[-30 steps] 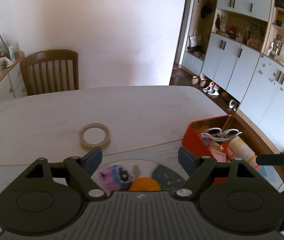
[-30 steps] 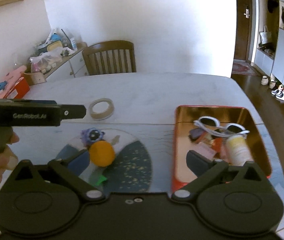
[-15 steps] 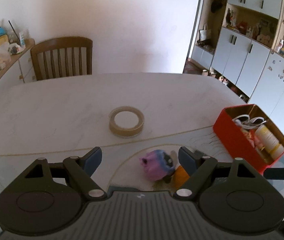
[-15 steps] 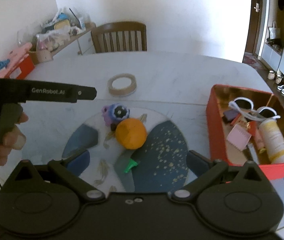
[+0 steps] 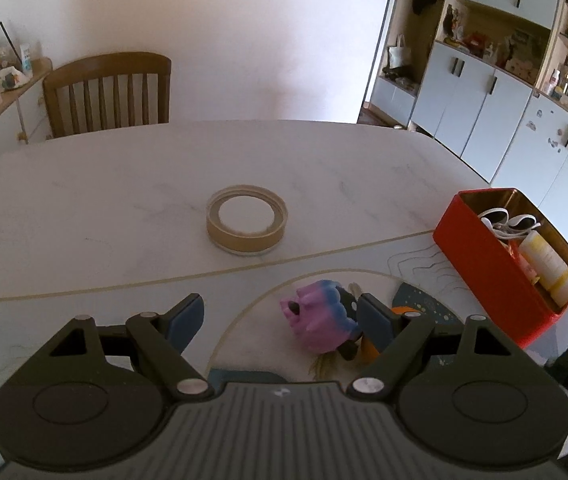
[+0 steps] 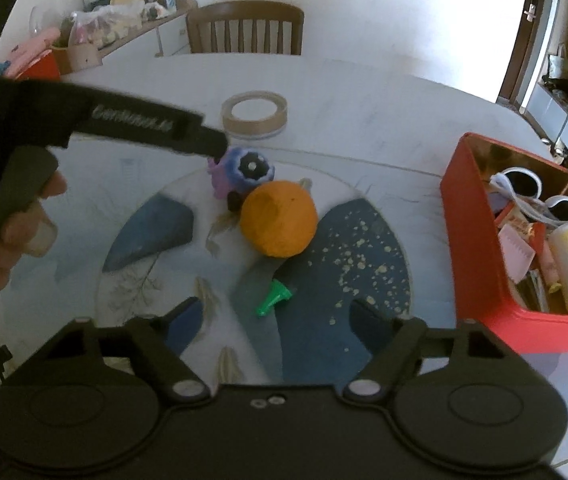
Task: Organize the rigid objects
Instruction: 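Move the right tool to the green cap while the left reaches the purple-blue toy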
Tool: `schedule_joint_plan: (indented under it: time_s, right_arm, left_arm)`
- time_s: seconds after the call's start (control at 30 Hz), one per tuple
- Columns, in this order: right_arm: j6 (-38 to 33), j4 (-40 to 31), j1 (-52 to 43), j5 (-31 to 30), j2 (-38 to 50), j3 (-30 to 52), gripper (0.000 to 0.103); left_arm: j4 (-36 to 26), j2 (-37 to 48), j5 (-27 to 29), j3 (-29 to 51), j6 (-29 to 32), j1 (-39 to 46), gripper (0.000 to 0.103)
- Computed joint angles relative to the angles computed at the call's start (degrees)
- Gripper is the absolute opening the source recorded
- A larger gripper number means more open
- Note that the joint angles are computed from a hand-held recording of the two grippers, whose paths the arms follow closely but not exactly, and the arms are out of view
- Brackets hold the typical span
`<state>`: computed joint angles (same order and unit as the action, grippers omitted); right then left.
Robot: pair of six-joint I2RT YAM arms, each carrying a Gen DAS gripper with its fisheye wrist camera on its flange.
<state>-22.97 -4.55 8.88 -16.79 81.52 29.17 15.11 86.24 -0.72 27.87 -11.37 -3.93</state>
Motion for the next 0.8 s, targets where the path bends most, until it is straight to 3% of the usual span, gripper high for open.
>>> schedule_joint_plan:
  time_s: [0.07, 0.13, 0.3, 0.6, 0.8]
  right_arm:
    - [0.5, 0.8, 0.7, 0.7, 0.9, 0.1, 0.071]
    - [0.9, 1.7, 1.4, 1.1, 1.9, 0.1, 0.059]
    - [2.3, 2.3, 2.2, 1.2, 4.3, 0.9, 0.042]
    - [3.9, 4.3, 4.1, 2.7, 6.7, 1.3, 0.029]
    - [4.0, 5.0, 4.4, 3.6, 7.0, 1.5, 0.020]
  left_arm:
    - [0.4, 1.6, 0.3, 1.1, -0.9, 0.0, 0.084]
    - [0.7, 3.0, 0.5, 2.2, -1.4, -0.4, 0.084]
    - [1.3, 6.6, -0.6, 4.6, -1.4, -1.8, 0.084]
    - [1.2, 11.4, 1.1, 8.0, -2.0, -1.6, 0.083]
    - [-0.2, 13.9, 3.5, 10.1, -3.9, -0.5, 0.070]
